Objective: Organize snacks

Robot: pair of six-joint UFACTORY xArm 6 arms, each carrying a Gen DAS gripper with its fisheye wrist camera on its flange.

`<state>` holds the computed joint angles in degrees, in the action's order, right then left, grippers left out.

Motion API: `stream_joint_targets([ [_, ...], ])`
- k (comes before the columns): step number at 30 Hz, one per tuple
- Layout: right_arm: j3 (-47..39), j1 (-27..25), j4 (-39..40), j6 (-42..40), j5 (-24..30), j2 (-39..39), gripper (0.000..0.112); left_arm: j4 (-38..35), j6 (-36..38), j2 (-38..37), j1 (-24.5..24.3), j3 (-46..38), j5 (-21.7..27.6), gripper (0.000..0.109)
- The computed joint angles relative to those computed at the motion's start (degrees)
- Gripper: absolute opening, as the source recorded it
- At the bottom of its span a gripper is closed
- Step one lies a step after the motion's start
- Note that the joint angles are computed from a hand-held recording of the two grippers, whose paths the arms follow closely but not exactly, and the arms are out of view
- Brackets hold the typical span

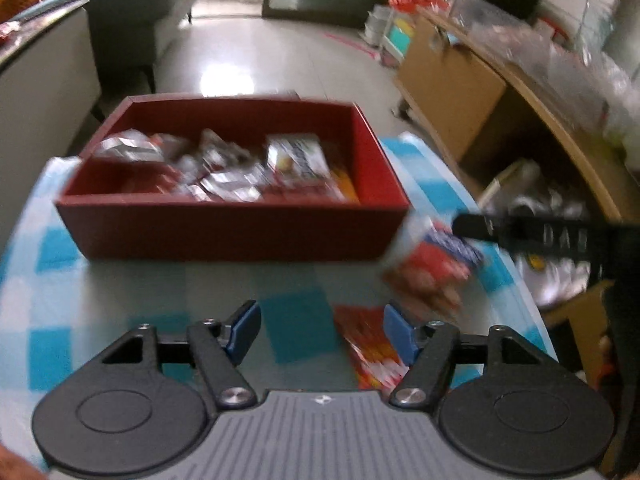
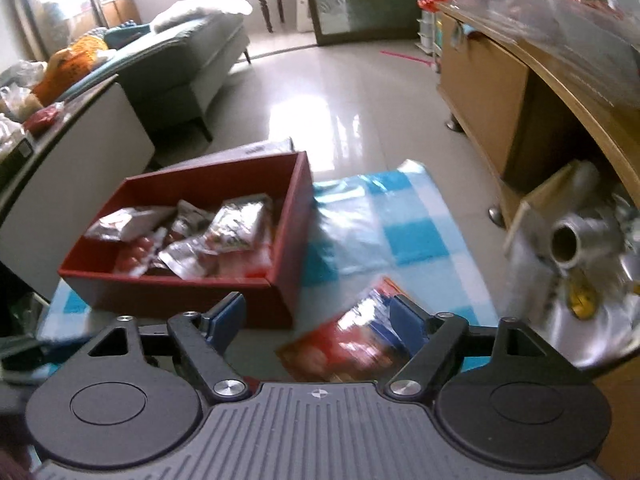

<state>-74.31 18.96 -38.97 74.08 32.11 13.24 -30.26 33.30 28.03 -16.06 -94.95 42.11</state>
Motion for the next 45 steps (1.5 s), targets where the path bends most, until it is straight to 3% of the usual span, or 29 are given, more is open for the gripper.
stream_joint_targets([
  [5,5.56,-1.82,1.42,1.66,-3.76,-3.23,0.086,2.9,-6.71,0.37,-2.82,0.85,1.79,0.066],
  [13,9.21,-3.61,3.91,2.02,-7.52,-4.92,0.086,14.31,-17.68,2.22,-6.93,0.71,-1.98,0.071],
  [16,9.92,-3.83,4.98,0.64,-8.56,-5.22,0.087,17.2,-20.31,3.11,-7.64,0.65,-1.51,0.067],
  [18,10.15,-3.9,5.85,-0.5,-8.42,-5.28,0.087,18.65,-19.58,1.51,-7.8,4.18,-5.29,0.053],
  [26,10.82,-4.61,15.2,-4.08,-8.01,-3.57,0.087,17.95,-11.8,-4.61,-3.29,11.21,-6.14,0.047],
  [30,7.32,-3.93,16.8,-4.09,-6.44,-0.17,0.087,15.02,-6.57,-7.43,-0.03,13.67,-3.86,0.048],
  [37,-3.95,-2.57,13.4,-0.96,1.0,8.26,0.087,7.22,-0.88,-8.13,4.27,13.23,1.71,0.048],
  [43,-14.34,0.28,11.22,-12.11,12.72,15.45,0.092,4.16,3.1,-7.22,6.02,11.0,6.17,0.048],
  [45,-12.58,0.69,12.06,-14.55,11.84,14.25,0.092,2.81,4.64,-7.72,6.47,11.13,6.55,0.048],
])
